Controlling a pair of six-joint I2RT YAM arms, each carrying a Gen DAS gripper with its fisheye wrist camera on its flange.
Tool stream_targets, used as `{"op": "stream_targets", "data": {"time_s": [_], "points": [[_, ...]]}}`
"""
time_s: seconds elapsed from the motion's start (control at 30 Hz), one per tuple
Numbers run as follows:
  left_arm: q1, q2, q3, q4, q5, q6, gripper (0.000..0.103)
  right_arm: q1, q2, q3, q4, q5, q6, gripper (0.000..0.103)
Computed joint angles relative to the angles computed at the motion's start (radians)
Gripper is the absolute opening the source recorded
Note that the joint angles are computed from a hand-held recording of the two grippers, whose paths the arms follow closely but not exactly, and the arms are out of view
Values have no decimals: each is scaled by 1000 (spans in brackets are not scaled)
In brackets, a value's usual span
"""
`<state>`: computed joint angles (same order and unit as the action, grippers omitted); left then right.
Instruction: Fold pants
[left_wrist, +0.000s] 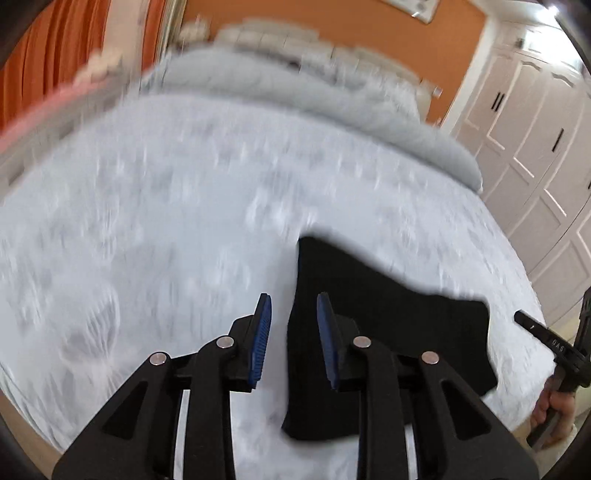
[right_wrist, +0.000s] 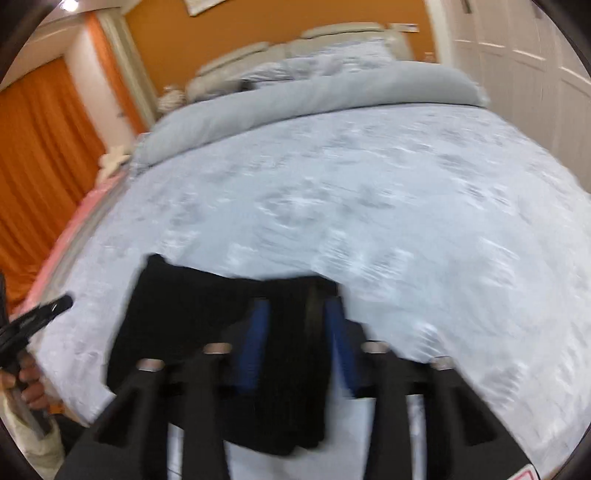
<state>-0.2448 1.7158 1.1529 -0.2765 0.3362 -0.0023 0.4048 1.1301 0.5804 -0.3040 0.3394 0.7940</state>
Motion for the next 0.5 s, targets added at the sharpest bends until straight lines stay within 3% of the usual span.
{"op": "stream_targets", "data": {"time_s": [0.03,0.1,0.17,0.23,0.27,0.3,0.33,0.4,0.43,0.5], "points": [[-32,20,49,-19,12,-12,25,5,77,46,25,-23,-25,7],[-101,107,144,-61,8,-22,26,29,221,127,56,-50,-69,5],[-162,220,219,-94,-53,-26,27,53,407,227,68,-68,-118,4],[-199,402,357,-170,-148,-26,27,34,563,299,21,9,-130,0],[-196,476,402,-176,-148,-40,27,-16,602,287,55,-24,-136,0],[-182,500,417,-166,-111,-61,27,-93,596,226,165,-140,-87,0],[-177,500,428,-164,-99,-76,27,-121,560,180,219,-188,-64,0],[-182,446,390,-145,-133,-58,27,-62,490,178,163,-113,-49,0],[-194,402,336,-85,-199,-48,27,-8,460,182,144,-39,-70,0],[-195,371,287,-31,-237,-39,27,17,519,221,94,56,-108,0]]}}
